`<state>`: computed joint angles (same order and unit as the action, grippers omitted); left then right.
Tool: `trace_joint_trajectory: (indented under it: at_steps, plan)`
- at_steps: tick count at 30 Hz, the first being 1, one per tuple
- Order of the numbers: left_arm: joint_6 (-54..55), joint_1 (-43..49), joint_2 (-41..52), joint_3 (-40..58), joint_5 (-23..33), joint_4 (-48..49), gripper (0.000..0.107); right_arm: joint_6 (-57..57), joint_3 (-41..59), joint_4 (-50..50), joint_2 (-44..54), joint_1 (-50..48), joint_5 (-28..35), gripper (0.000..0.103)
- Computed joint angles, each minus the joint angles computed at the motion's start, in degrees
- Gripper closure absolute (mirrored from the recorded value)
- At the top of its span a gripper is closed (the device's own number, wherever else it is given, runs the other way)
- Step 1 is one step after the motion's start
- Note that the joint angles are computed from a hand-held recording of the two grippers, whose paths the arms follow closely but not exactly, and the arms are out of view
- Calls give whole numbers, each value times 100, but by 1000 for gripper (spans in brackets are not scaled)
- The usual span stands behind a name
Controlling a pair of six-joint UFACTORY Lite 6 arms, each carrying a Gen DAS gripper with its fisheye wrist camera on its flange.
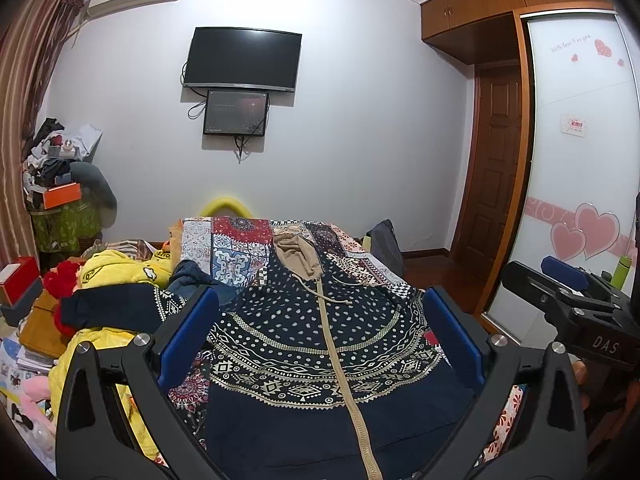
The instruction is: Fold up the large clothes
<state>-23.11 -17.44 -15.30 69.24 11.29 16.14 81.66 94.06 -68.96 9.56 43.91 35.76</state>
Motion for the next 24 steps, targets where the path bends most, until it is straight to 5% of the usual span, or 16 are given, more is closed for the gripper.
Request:
trace_joint_trajectory:
  at_steps: [24]
  plan:
    - [200,43,-58,-55,-11,-202,4,-127,89,111,32,-55,-34,0]
